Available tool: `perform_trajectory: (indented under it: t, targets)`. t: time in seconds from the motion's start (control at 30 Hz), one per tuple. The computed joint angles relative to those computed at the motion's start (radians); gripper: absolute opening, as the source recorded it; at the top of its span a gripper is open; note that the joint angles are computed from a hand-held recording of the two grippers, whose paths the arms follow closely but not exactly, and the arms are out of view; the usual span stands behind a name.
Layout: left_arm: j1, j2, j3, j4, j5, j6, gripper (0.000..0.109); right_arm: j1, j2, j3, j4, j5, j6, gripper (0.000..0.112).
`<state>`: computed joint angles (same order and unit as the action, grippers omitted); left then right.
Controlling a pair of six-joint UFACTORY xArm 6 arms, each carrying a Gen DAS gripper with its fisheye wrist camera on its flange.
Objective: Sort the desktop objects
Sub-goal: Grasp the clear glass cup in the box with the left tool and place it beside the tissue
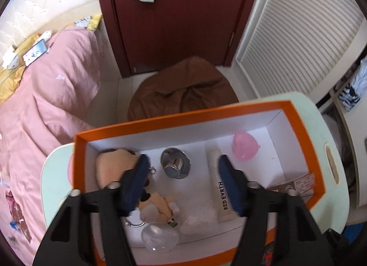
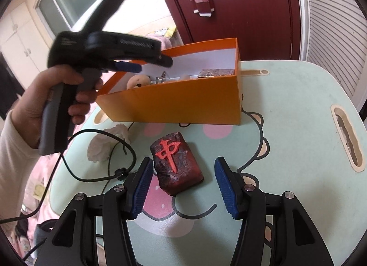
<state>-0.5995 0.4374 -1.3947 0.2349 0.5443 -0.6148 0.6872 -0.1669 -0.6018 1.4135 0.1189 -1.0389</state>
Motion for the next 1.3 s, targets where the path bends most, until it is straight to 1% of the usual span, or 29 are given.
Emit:
perform_trajectory:
  t: [0.07,0.2,0.27,0.33,0.4,0.47,0.53,0.57,0.63,0.7,0.77,0.83,0.9,0.97,1.1,1.2,1.3]
  targets:
    - [-0.002,0.025,-0.033,-0.005,0.039,0.010,0.048,-0.007,-0.004,0.001,0.004,0.011,-0.002,0.056]
    - [0.002,0.077,-0.084,-0.040,0.094,0.029,0.048,-0.024,-0.011,0.002,0.006,0.039,0.008,0.056]
    - [0.011,0.083,-0.088,-0.108,0.091,0.065,0.048,-0.029,-0.016,0.003,0.008,0.048,0.011,0.056]
    - [0.014,0.080,-0.084,-0.122,0.083,0.070,0.039,-0.034,-0.017,0.002,0.018,0.056,0.005,0.056]
    - [0.014,0.077,-0.080,-0.124,0.078,0.082,0.039,-0.037,-0.017,0.003,0.013,0.063,0.010,0.056]
    - [0.016,0.067,-0.061,-0.140,0.057,0.090,0.039,-0.040,-0.017,0.004,0.002,0.070,0.021,0.056]
    - [0.016,0.042,-0.022,-0.131,0.012,0.078,0.039,-0.041,-0.017,0.006,-0.001,0.071,0.026,0.056]
    - [0.014,0.015,0.012,-0.107,-0.025,0.059,0.039,-0.041,-0.018,0.007,-0.003,0.070,0.027,0.056]
    - [0.014,-0.022,0.055,-0.077,-0.063,0.026,0.039,-0.040,-0.021,0.008,0.002,0.066,0.020,0.056]
    - [0.012,-0.093,0.129,-0.094,-0.130,0.017,0.039,-0.040,-0.021,0.007,0.005,0.063,0.015,0.056]
    - [0.009,-0.180,0.214,-0.047,-0.185,-0.031,0.039,-0.039,-0.019,0.005,0.007,0.061,0.011,0.056]
    - [0.006,-0.251,0.278,0.013,-0.217,-0.082,0.039,-0.035,-0.017,0.004,0.006,0.055,0.010,0.056]
    - [0.000,-0.327,0.354,0.029,-0.242,-0.101,0.039,-0.029,-0.013,0.003,0.004,0.045,0.011,0.056]
    - [-0.004,-0.389,0.429,0.059,-0.267,-0.149,0.039,-0.023,-0.010,0.002,0.005,0.031,0.010,0.056]
    - [-0.009,-0.470,0.564,0.167,-0.313,-0.293,0.039,-0.012,-0.005,0.004,-0.018,0.012,0.030,0.056]
    - [-0.009,-0.493,0.656,0.185,-0.376,-0.376,0.039,-0.008,-0.009,0.009,-0.044,0.012,0.057,0.056]
    - [-0.024,-0.489,0.681,0.300,-0.383,-0.500,0.039,0.001,-0.019,0.022,-0.101,0.000,0.106,0.056]
